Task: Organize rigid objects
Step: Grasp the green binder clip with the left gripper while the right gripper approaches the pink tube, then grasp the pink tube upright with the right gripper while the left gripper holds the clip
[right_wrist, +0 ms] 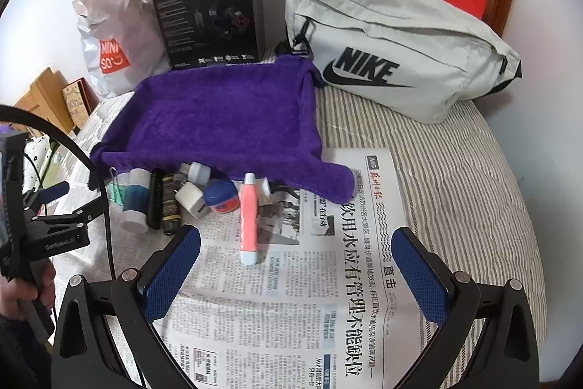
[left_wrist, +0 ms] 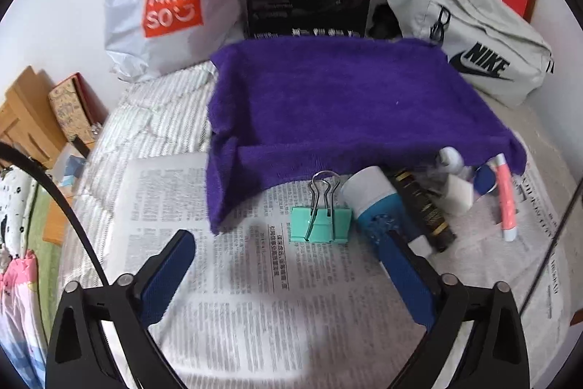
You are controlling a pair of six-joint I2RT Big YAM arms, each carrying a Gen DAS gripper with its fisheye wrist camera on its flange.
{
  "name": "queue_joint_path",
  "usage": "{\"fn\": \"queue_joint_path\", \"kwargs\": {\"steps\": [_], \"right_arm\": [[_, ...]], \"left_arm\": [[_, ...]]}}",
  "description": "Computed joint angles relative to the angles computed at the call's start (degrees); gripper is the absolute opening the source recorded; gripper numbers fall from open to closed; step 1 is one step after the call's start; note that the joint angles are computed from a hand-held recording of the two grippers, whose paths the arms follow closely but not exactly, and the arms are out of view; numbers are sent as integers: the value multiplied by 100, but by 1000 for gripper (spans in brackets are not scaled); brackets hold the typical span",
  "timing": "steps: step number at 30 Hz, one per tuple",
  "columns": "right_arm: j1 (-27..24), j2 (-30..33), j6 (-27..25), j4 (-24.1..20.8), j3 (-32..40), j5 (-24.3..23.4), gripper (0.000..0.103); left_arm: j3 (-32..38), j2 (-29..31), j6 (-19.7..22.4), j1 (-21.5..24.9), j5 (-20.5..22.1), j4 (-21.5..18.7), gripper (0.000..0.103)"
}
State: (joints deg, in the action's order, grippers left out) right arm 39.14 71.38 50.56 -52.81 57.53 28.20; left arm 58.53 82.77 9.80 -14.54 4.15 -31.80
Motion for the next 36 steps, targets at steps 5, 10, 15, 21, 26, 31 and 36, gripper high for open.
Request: {"fn": "queue_joint_path", "kwargs": {"steps": [5, 10, 15, 21, 26, 31, 36], "right_arm": [[-133, 31, 27, -59, -46, -77, 103], [-276, 86, 13, 9, -127, -173, 103], [-376, 193, -71, 80, -161, -299, 103], [-466, 300, -155, 212, -204, -476, 103], [-516, 363, -224, 351, -249, -591, 103], [-543, 345, -282, 472, -325, -619, 103], [-623, 331, -356, 667, -435, -673, 103]], "left_arm": [[70, 304, 271, -22, 37, 102, 94], [95, 443, 407, -11, 177, 149, 84], [185, 581, 385, -3, 311, 150, 74], [159, 589, 449, 7, 475, 242, 44], [68, 470, 476, 168, 640, 159, 39], [-84, 261, 584, 459, 779, -37, 39], [-224, 154, 585, 490, 600, 31, 39]]}}
